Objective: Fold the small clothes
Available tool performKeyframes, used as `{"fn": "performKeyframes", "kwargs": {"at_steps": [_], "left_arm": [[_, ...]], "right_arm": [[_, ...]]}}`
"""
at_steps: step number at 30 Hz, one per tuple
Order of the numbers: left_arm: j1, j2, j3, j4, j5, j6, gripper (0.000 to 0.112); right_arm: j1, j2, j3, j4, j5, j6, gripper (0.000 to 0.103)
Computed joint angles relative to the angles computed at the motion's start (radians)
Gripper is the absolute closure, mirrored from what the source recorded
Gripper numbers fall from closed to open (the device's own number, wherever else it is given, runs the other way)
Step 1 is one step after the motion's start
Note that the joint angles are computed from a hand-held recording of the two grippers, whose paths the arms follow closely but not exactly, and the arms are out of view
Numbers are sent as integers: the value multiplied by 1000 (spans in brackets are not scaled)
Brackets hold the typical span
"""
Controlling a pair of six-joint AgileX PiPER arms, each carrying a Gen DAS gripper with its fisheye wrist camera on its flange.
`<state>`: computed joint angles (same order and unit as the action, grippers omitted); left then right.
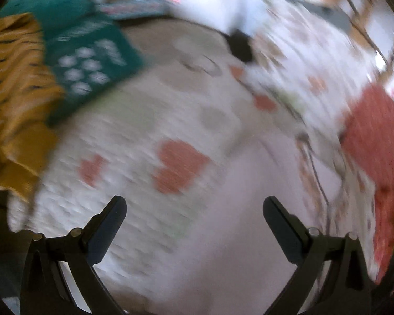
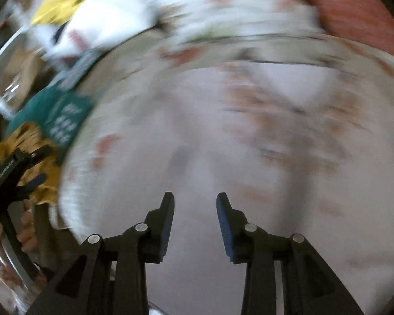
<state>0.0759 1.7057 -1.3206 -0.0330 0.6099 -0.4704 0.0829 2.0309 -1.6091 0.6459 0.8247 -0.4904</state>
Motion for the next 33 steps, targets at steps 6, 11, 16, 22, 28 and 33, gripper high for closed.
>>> {"fn": "performKeyframes", "kwargs": {"at_steps": [6,11,16,22,28,33], "left_arm": [[-266,141,-80,113,69,-87,9],[-378,253,-134,146,116,-115,9],[-498,311,-149,466,175,-376,9],[-531,275,-36,644,88,-617,9],[-486,281,-99,475,106,-447,9],[-451,176,2,422,-69,-463,9]], "right_arm": [[-339,-200,229,-27,-8,42,60],[-600,-266,322,-3,-28,-26,54],[-760,-231,328,40,1,-98,51],[-817,-223,347,88,14,-203,46],[-766,-214,367,4,-43,-119,44],[-771,-156,384,59,-64,-99,44]]}}
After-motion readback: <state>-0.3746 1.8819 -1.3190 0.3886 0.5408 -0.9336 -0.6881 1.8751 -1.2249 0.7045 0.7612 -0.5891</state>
